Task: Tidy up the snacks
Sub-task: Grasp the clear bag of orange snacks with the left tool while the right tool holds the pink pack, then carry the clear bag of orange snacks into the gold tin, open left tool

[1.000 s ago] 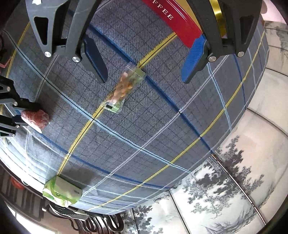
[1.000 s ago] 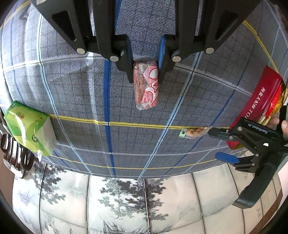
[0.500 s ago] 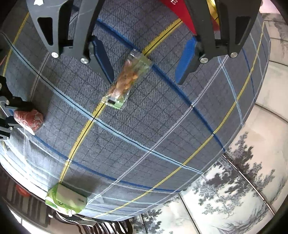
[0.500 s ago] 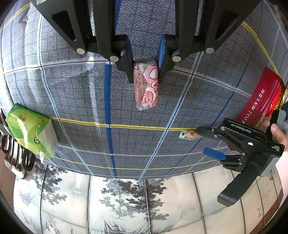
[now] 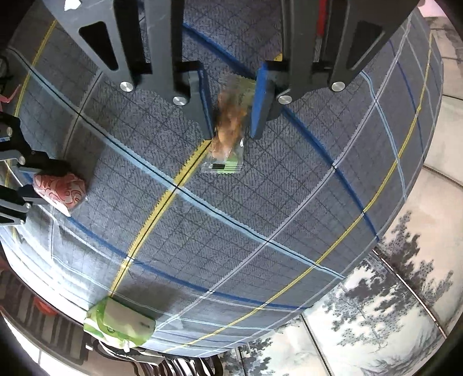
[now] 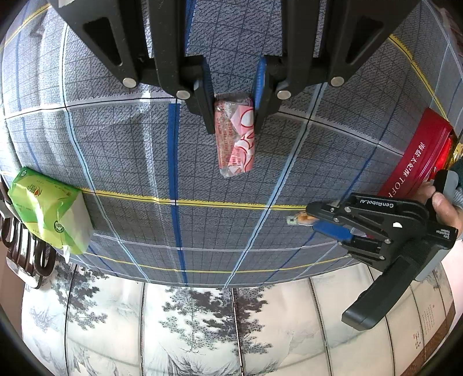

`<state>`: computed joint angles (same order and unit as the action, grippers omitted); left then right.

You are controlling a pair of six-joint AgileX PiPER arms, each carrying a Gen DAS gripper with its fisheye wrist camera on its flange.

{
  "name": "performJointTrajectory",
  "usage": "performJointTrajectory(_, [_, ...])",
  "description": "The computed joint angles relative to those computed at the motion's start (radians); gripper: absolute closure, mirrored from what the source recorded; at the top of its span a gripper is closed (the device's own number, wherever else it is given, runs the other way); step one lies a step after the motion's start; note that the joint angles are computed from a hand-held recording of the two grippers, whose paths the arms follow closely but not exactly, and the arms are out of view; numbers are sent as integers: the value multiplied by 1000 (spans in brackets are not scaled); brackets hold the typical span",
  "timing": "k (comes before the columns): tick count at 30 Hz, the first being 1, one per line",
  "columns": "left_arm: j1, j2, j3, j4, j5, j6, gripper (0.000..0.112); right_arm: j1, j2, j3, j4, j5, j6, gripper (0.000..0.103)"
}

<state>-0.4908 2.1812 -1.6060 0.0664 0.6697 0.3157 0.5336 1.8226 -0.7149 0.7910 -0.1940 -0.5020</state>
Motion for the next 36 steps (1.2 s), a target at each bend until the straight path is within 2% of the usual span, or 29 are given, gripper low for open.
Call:
performJointTrajectory(10, [2,-48,62,13,-10,-38,95,-2,3,-3,-12,2,12,80])
performJointTrajectory(21, [9,-163,156,34,-11,-106,95,2,7,-6,21,-3,-22,80])
performJointTrajectory(36, [63,-480,433,93,11,-369,95,12,3,-9,110,-6,-110,80])
